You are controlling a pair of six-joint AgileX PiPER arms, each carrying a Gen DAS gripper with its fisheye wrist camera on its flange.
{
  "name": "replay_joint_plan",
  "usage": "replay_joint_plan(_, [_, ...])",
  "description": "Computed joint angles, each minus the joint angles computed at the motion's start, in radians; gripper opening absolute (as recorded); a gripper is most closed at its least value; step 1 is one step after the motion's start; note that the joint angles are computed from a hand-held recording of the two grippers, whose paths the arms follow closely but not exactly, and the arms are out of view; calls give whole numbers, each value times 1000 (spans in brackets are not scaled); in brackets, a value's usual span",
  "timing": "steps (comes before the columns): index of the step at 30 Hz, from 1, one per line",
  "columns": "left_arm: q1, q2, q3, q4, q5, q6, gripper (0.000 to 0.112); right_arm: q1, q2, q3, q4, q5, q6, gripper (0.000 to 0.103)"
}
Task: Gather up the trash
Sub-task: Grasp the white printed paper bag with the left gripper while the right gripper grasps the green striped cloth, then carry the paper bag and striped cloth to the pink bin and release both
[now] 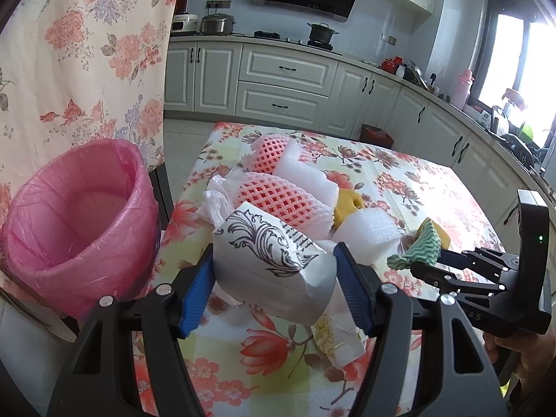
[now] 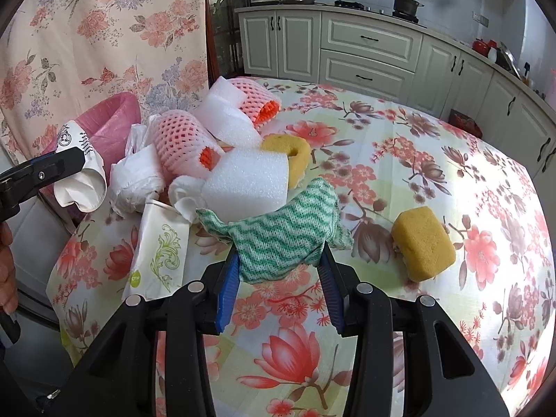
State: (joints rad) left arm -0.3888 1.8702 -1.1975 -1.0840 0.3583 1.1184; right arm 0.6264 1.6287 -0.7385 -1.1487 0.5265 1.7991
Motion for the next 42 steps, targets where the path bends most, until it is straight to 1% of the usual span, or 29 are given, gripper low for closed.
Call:
replay_joint_plan(6, [31, -26, -5, -25, 9, 21, 65, 7, -5, -53, 18, 26, -56, 42])
replay_joint_plan(11, [68, -43, -24, -25, 13, 22, 65, 8, 10, -134, 37, 33, -130, 42])
replay_joint_plan(19, [158, -51, -61, -55, 7, 49, 65, -11, 67, -299, 89, 11, -279, 42])
replay_joint_plan(25, [245, -23, -110, -35, -2, 22, 65, -21, 151, -471, 181, -20, -448, 42])
replay_joint_plan(30, [309, 0, -153, -21, -8, 0, 65, -23, 247, -642, 297, -26, -621, 42])
replay_joint_plan(36, [362, 29, -189, -10, -9, -18, 65, -24, 379, -870, 488, -20, -861, 42])
replay_joint_plan(42, [403, 52, -212, -2, -4, -33, 65, -23, 534, -1138, 693, 38, -1112, 42])
